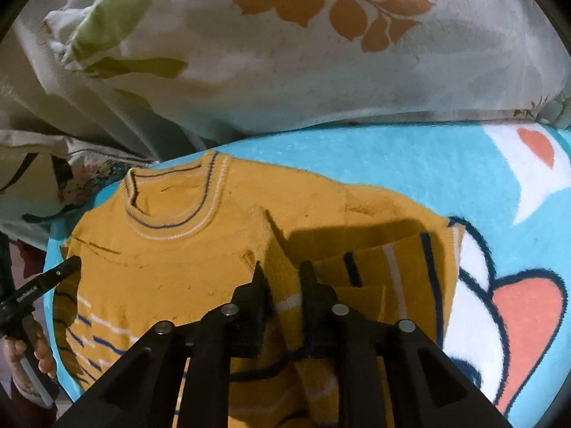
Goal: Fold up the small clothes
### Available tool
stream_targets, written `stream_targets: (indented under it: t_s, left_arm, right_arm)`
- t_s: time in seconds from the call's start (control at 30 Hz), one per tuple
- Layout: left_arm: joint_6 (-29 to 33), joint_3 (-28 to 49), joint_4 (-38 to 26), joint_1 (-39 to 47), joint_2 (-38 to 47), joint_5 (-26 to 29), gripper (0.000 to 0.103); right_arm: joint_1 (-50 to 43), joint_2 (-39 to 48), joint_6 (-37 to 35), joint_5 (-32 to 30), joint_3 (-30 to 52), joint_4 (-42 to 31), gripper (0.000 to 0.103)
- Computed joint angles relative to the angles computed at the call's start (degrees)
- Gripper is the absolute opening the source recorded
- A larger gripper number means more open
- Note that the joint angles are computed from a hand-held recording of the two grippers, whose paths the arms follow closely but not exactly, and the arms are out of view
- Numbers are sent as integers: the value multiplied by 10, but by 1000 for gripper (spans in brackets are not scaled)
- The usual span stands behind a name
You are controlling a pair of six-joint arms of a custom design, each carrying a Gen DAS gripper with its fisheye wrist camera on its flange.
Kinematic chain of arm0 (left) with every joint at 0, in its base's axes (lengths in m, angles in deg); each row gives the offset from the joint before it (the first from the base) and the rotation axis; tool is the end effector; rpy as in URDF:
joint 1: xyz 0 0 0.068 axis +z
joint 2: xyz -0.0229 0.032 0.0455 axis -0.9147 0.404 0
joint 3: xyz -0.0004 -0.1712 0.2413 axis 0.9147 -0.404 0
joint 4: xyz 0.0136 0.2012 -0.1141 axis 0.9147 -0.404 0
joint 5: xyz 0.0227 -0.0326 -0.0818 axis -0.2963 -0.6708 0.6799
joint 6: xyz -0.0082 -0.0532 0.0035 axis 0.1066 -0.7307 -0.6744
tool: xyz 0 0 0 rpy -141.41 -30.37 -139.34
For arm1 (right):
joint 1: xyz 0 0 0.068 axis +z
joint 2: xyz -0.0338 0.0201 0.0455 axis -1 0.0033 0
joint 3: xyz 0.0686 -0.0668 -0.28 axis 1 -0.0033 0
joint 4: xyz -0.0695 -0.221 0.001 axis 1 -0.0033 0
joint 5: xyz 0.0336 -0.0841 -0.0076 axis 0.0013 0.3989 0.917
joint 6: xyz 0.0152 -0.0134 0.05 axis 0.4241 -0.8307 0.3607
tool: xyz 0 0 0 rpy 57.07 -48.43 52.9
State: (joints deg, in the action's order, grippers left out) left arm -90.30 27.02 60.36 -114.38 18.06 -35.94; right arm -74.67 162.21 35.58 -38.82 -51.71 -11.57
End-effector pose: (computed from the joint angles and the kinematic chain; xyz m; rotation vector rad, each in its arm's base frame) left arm 0.1387 -0.1433 0.2110 -0.4958 2.6382 -0.3690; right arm 0.2099 0.0653 0.1747 -0.2011 2.7952 0.4358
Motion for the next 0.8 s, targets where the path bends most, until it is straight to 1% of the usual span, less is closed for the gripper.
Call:
stream_targets:
  t_s: [0.07, 0.1, 0.13, 0.17, 0.2, 0.23, 0.27, 0.37, 0.43, 0.53, 0.63, 0.67, 0.7, 0.73, 0.8]
  left_arm:
    - [-6, 7, -7, -11, 4, -10, 34]
    - [-12, 17, -23, -25, 7, -23, 35]
    - [-17, 25, -36, -34, 10, -32, 36]
    - [-24, 29, -47, -42, 8, -39, 39]
    - [-33, 36, -60, -51, 7, -48, 41]
    - [-43, 39, -75, -58, 1, -56, 45]
    - [-57, 43, -93, -66, -7, -67, 46]
    - [-107, 58, -153, -101, -35, -101, 46]
    - [-150, 73, -206, -133, -49, -127, 46]
    - [-236, 80, -272, -198, -76, -151, 47]
    - [-339, 90, -330, -286, -67, -167, 47]
    - [-376, 91, -344, -319, -59, -171, 47]
    - [-392, 90, -343, -333, -50, -170, 47]
    - [-422, 87, -347, -359, -39, -167, 47]
    - [-461, 75, -341, -389, -23, -153, 48]
  right_arm:
    - [5, 3, 0, 8, 6, -3, 22]
    - [7, 10, 1, 10, 12, -3, 24]
    - [7, 8, 2, 19, 17, -9, 34]
    - [2, 9, 1, 20, 22, -8, 38]
    - [-10, 3, -2, 13, 24, -12, 39]
    - [-23, -2, -2, 7, 30, -21, 43]
    - [-38, -10, -1, 0, 35, -32, 47]
    - [-98, -58, -29, -44, 43, -70, 48]
    - [-140, -93, -60, -67, 45, -108, 48]
    - [-200, -138, -109, -97, 37, -166, 48]
    - [-237, -189, -161, -125, 5, -215, 48]
    - [-240, -209, -173, -124, -4, -226, 45]
    - [-231, -239, -172, -116, -22, -226, 41]
    - [-209, -279, -163, -96, -39, -227, 36]
    - [-182, -319, -153, -71, -56, -232, 36]
